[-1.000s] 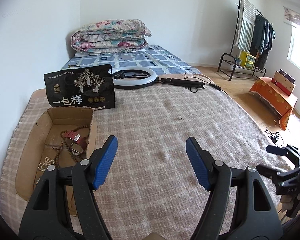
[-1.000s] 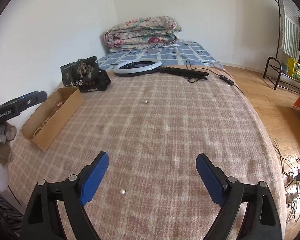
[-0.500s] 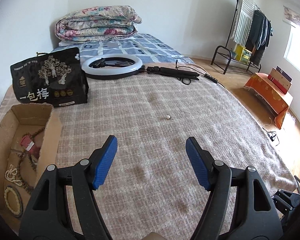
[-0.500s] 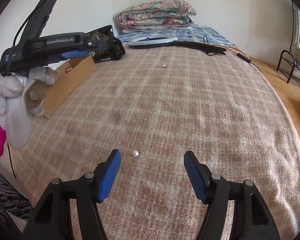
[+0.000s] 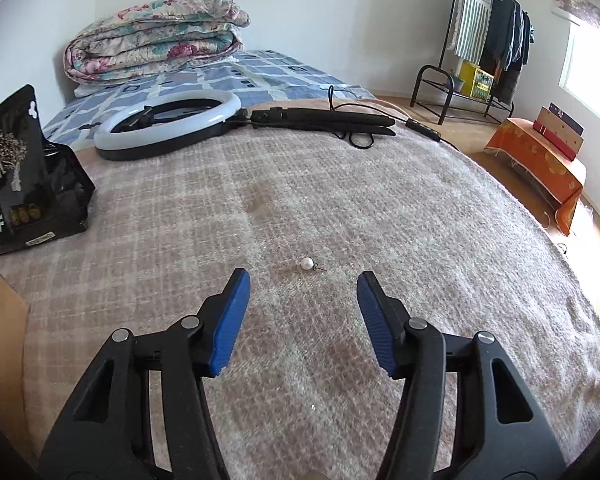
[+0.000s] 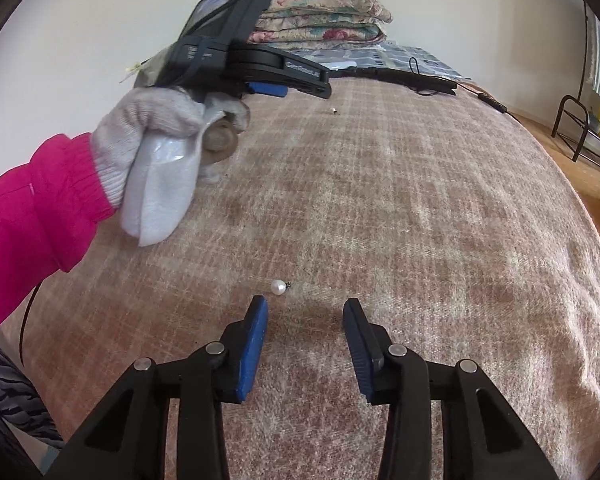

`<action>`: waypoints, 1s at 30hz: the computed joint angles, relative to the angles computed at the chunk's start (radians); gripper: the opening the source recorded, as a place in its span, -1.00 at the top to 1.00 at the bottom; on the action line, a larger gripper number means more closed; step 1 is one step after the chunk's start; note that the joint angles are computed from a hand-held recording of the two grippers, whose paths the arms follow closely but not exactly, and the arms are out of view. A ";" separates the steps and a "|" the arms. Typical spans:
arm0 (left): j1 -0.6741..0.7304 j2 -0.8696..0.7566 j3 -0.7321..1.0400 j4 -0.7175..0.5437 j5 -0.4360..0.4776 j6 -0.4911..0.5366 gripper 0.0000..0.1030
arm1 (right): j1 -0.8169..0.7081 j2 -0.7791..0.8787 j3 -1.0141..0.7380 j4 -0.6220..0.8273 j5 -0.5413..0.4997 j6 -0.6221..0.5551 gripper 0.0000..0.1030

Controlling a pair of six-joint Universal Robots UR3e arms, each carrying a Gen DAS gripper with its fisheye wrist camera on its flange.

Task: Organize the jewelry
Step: 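Move the left tool to the small pearl pendant on the blanket, then close the left tool on the small pearl pendant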

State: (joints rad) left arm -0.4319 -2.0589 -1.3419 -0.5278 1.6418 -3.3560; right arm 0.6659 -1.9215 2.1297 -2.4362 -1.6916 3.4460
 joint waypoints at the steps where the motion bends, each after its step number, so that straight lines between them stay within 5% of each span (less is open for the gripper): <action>1: 0.002 -0.021 0.020 -0.004 -0.005 0.002 0.00 | -0.001 0.003 -0.001 -0.001 -0.001 -0.001 0.22; 10: 0.026 -0.147 0.193 -0.115 -0.049 0.004 0.28 | -0.022 0.027 -0.002 -0.036 0.027 -0.007 0.32; 30: 0.043 -0.171 0.213 -0.134 -0.096 0.000 0.69 | 0.037 0.129 -0.059 -0.057 -0.015 -0.022 0.59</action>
